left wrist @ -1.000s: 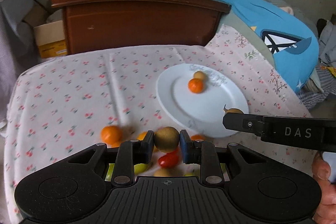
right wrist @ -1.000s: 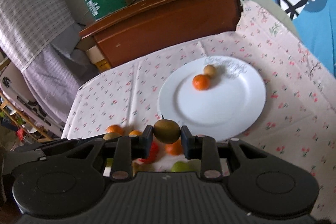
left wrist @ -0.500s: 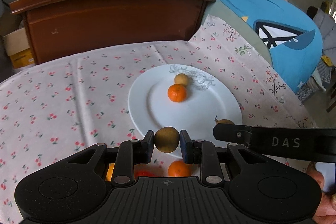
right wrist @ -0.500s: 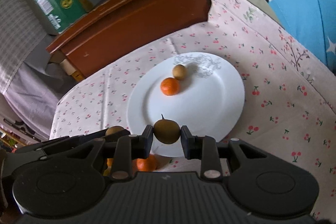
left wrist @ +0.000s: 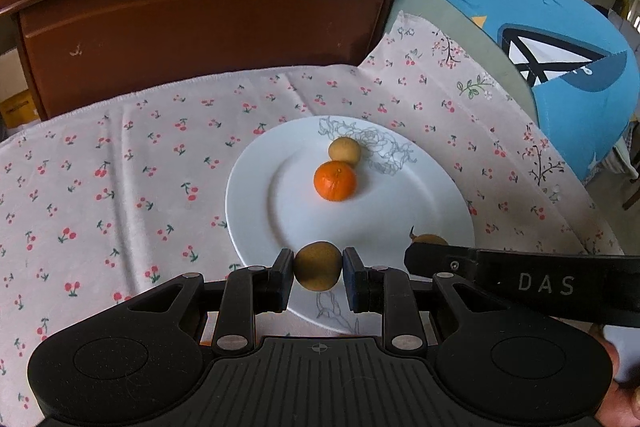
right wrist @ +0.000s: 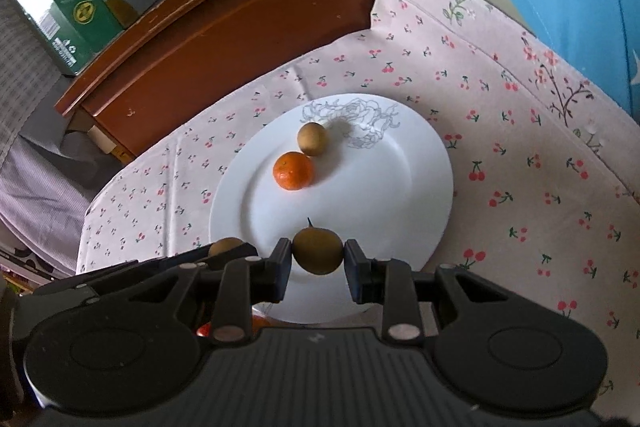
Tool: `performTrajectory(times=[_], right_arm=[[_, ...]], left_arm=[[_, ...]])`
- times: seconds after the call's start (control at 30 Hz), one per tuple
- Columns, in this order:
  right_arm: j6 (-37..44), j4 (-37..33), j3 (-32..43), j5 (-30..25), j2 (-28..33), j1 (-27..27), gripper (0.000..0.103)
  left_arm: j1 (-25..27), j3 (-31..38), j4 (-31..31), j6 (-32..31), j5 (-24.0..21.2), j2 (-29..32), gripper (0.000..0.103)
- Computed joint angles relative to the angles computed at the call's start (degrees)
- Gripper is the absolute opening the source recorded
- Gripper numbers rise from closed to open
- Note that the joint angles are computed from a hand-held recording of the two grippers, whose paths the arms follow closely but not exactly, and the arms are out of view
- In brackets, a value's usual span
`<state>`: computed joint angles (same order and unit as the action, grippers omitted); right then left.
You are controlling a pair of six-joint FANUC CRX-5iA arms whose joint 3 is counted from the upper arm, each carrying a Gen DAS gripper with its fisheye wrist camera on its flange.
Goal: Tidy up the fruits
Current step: 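Open the left tool to drop its kiwi while the right tool releases its kiwi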
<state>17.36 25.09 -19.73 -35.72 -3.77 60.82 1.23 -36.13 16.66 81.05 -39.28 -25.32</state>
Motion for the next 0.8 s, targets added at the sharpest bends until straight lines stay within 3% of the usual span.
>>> performTrajectory(times=[0.13,0.23,0.3,0.4,0.8], right_arm=[[-1.36,1.41,-0.47,0.13,0.15,-0.05,0.031],[-2.46,1.76,-0.93,0.97,-0.19,-0.33,0.031],[-3.19,2.37,-1.34,1.45,-0.56,-0.43,0.031],[-3.74,2.53,-1.82,2.28,-1.16,-0.6,0.031],[1.74,0.76,-2.42,2.42,-3.01,1.1,0.033]], left_arm=[[-0.18,0.51,-1.28,1.56,0.17,-0.02,0.032],[0.02,0.95,-2.76,3.46,0.11,-0.78,0.045],[-0.3,2.44,-6.18,7.24,-1.08,-0.99,0.061],[0.3,2.43,-6.71,9.17,-1.38,-2.33,0.073],[1.4,2.9,-7.52,9.94,-8.21,-5.49,0.08]])
